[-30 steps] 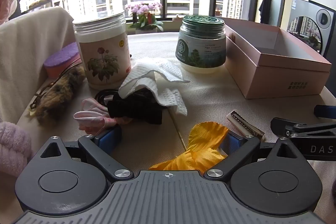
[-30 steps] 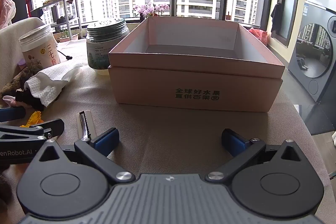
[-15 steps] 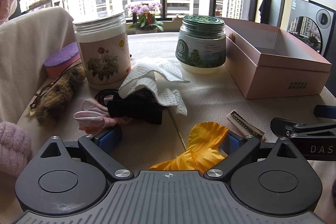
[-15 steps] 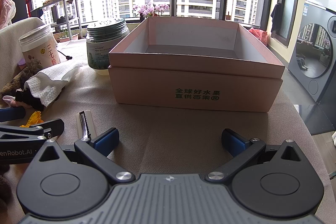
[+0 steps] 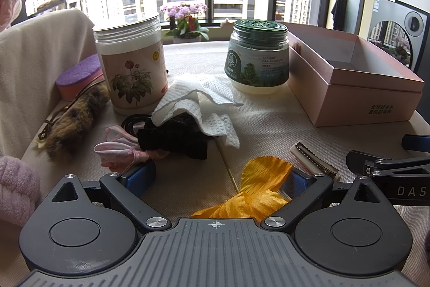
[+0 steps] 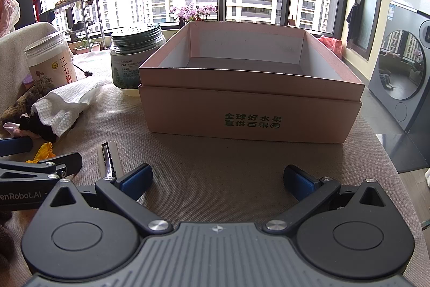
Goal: Organize soft objects
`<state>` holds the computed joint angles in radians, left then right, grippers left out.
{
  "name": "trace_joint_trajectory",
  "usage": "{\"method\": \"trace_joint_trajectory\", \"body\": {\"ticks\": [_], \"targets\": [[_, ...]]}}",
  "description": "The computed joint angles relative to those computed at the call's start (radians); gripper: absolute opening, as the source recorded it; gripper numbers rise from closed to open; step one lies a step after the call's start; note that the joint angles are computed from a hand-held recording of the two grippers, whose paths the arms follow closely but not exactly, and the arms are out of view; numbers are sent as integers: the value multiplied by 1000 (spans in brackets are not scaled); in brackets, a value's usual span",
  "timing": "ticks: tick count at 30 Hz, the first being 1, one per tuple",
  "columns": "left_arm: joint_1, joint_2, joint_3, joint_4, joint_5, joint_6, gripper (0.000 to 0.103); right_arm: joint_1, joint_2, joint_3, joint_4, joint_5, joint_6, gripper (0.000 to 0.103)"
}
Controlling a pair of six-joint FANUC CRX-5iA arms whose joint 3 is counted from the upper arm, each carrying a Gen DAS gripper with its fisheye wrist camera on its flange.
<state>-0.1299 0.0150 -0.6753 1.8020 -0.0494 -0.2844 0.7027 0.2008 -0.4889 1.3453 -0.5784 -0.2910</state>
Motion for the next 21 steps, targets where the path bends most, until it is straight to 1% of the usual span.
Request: {"method": "trace_joint_trajectory", "body": {"ticks": [21], "targets": [[-7,0,1,19,6,-16,100,0,0,0,0,0,0,103]]}}
